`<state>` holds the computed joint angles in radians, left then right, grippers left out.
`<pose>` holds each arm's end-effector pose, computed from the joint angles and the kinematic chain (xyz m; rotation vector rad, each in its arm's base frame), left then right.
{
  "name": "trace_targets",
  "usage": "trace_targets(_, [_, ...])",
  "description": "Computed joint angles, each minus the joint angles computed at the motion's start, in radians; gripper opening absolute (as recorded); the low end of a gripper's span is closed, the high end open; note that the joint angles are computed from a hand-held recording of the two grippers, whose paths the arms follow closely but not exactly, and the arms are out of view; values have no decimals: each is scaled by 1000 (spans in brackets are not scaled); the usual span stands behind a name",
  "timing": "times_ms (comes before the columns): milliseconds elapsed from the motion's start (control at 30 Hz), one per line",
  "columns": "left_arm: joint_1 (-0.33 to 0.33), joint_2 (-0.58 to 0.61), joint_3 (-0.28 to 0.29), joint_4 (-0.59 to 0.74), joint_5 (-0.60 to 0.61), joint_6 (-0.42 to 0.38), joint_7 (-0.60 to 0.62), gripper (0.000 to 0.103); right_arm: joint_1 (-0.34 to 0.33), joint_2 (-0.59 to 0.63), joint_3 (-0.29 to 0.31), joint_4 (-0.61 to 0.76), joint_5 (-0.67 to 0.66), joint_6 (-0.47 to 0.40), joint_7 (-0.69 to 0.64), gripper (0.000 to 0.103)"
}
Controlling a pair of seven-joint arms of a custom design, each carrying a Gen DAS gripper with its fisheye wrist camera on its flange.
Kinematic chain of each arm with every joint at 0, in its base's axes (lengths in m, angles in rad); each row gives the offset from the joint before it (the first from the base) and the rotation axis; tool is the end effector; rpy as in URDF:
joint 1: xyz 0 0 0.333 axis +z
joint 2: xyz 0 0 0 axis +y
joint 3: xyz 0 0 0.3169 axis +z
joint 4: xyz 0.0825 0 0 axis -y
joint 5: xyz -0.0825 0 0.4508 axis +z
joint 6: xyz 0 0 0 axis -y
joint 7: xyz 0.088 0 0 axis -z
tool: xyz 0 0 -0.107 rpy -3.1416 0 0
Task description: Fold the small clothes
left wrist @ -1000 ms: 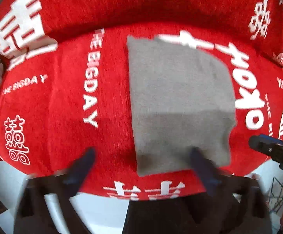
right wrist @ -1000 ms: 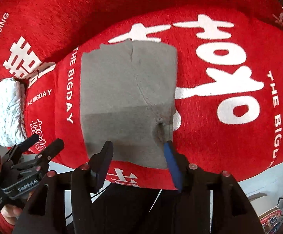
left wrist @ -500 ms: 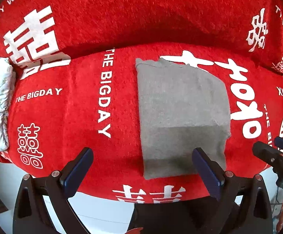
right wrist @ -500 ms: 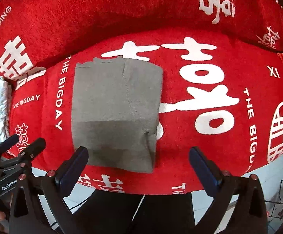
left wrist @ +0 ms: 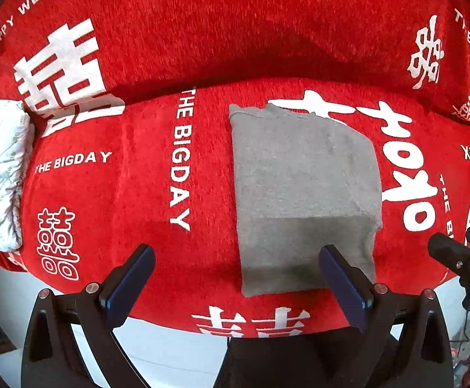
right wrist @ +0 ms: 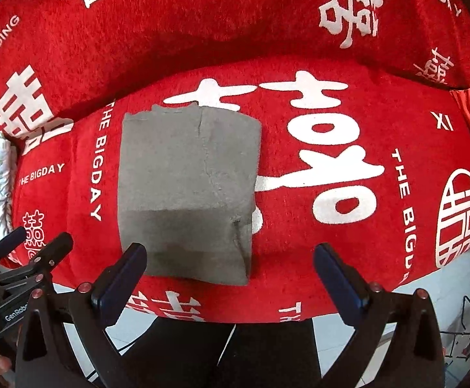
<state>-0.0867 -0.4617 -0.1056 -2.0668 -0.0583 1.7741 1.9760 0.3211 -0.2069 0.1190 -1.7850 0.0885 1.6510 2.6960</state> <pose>0.4800 -0.1073 0.6283 -1.4279 2.6536 -0.1702 0.5031 0.2533 0.6383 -1.3071 2.7760 0.0979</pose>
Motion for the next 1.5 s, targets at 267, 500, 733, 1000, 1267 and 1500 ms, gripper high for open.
trace_targets(267, [0,-7,2,5,-3,2,-10,101,1,4,2,12,-9,-8,10,103])
trace_targets(500, [0,-7,2,8,-2,4,-12,101,1,12,2,29,-22,-18,8,103])
trace_targets(733, [0,-7,2,15,-2,2,-15,101,1,19,4,44,-36,-23,12,103])
trace_targets(1000, [1,-4,3,21,-1,3,-15,101,2,31,2,62,-40,-28,8,103])
trace_targets(1267, [2,2,2,30,0,2,-16,101,4,38,2,69,-40,-28,9,103])
trace_targets(1500, [-1,0,-2,31,4,6,-15,101,4,41,1,73,-39,-30,12,103])
